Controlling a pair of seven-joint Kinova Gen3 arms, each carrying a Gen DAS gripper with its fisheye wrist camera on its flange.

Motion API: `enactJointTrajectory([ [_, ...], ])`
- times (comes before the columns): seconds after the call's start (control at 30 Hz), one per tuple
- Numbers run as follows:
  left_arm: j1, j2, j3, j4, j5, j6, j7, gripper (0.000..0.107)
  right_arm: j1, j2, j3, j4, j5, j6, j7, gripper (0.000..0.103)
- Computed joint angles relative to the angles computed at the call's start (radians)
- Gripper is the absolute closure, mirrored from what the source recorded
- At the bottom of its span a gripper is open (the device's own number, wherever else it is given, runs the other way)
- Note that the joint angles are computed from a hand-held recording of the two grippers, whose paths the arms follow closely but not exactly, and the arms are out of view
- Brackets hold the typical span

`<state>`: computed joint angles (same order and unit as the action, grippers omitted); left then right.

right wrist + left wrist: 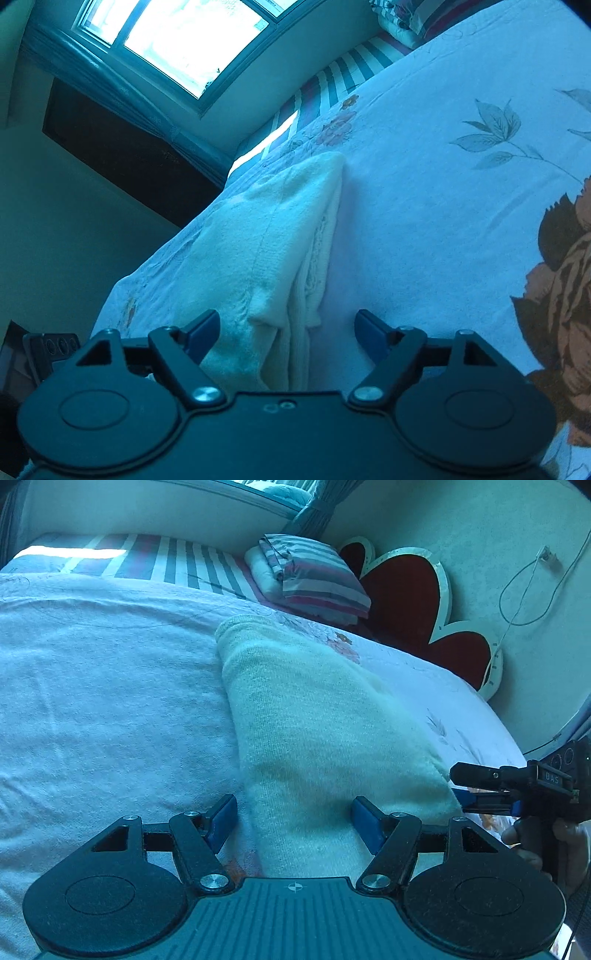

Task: Fold small clothes

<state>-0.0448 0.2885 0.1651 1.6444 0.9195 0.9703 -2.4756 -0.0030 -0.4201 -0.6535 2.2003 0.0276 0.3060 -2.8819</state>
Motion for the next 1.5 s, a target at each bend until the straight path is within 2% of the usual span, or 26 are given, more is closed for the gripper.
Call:
enactJointTrajectory([
  [0.2,-0.001,0.033,0.010,-0.045,-0.009,0.038,0.013,0.040,-0.146,0.027,0.148,0.032,-0.032,-0.059,0.091,0.018],
  [0.37,-0.054,0.136,0.033,-0.115,0.059,0.172,0.020,0.040,-0.287,0.041,0.300,0.048,-0.091,-0.086,0.196,0.018],
  [0.57,-0.100,0.270,0.063,-0.210,0.106,0.310,0.071,0.040,-0.358,0.046,0.377,0.065,-0.159,-0.121,0.276,0.020],
  [0.63,-0.106,0.300,0.074,-0.241,0.101,0.347,0.076,0.040,-0.417,0.047,0.434,0.070,-0.179,-0.122,0.322,0.022],
  [0.7,-0.104,0.314,0.078,-0.261,0.087,0.365,0.079,0.043,-0.468,0.042,0.492,0.068,-0.205,-0.101,0.367,0.030],
  [0.8,-0.102,0.327,0.083,-0.270,0.090,0.367,0.096,0.047,-0.537,0.041,0.569,0.095,-0.259,-0.141,0.420,0.037],
  [1.0,-0.086,0.383,0.104,-0.331,0.097,0.372,0.132,0.054,-0.657,0.102,0.687,0.074,-0.306,-0.190,0.532,0.038],
  [1.13,-0.059,0.381,0.107,-0.369,0.053,0.364,0.155,0.055,-0.683,0.092,0.713,0.078,-0.342,-0.180,0.573,0.046],
  [1.2,-0.050,0.363,0.109,-0.353,0.048,0.333,0.150,0.055,-0.659,0.088,0.693,0.085,-0.350,-0.182,0.575,0.050],
  [1.23,-0.046,0.349,0.107,-0.338,0.045,0.310,0.142,0.058,-0.646,0.095,0.683,0.077,-0.354,-0.174,0.572,0.052],
  [1.27,-0.036,0.332,0.103,-0.326,0.035,0.285,0.134,0.067,-0.620,0.100,0.661,0.066,-0.352,-0.160,0.569,0.054],
  [1.33,-0.024,0.305,0.099,-0.302,0.030,0.241,0.133,0.069,-0.574,0.112,0.621,0.052,-0.348,-0.145,0.566,0.057],
  [1.5,-0.010,0.265,0.097,-0.272,0.009,0.188,0.116,0.070,-0.564,0.114,0.614,0.047,-0.369,-0.134,0.572,0.060],
])
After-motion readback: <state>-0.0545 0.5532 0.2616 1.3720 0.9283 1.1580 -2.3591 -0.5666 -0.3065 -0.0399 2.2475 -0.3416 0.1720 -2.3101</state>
